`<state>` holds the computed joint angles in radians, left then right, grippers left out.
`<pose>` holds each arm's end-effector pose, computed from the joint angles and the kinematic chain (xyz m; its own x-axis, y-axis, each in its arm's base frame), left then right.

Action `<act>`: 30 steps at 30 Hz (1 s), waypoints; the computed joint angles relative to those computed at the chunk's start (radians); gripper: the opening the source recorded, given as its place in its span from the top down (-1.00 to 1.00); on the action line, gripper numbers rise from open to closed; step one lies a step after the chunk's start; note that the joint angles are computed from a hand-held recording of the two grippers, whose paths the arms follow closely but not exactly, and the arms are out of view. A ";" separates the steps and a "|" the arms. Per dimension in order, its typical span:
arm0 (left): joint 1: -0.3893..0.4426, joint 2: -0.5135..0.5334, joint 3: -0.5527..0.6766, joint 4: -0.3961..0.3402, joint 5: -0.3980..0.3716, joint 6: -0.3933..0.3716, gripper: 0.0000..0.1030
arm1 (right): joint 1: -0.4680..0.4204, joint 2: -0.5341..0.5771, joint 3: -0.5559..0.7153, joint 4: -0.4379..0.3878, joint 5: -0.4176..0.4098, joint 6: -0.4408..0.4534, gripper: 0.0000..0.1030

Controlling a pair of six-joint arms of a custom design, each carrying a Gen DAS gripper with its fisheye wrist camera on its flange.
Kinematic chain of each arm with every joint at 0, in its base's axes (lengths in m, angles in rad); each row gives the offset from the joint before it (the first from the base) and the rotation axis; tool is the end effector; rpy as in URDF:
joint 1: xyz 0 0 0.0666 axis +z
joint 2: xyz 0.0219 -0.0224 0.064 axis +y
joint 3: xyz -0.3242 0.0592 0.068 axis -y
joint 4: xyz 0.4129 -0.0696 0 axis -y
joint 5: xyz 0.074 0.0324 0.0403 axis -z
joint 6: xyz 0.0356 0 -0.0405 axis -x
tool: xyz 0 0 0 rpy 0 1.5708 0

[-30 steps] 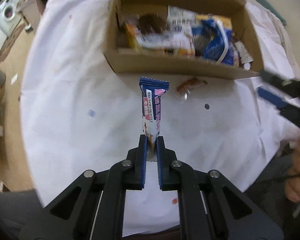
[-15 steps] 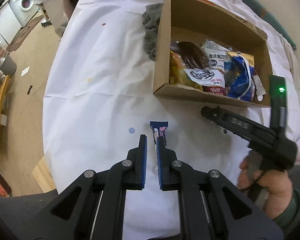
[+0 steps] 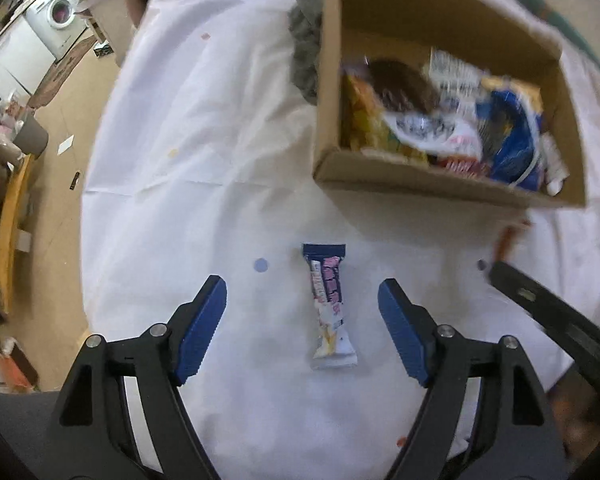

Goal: Organize snacks
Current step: 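Grasp the pink-and-white bar with the left tool while the right grasps the small brown packet, then carry both snacks into the box and open both tools to release them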

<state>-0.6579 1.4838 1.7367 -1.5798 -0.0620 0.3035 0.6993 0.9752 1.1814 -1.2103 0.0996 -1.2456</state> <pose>0.3868 -0.2967 0.4565 -0.9116 0.3275 -0.2484 0.3416 0.9397 -0.0148 0.2773 0.2281 0.4292 -0.7745 0.5806 -0.2510 0.4202 0.7689 0.4819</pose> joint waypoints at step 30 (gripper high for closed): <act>0.032 0.116 0.390 0.022 0.108 -0.039 0.73 | -0.120 -0.135 0.137 -0.047 0.134 0.231 0.70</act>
<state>-0.6261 1.5999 2.1267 -1.5581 0.0455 0.2640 0.5792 0.8403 1.3186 -1.2568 0.2334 -1.0149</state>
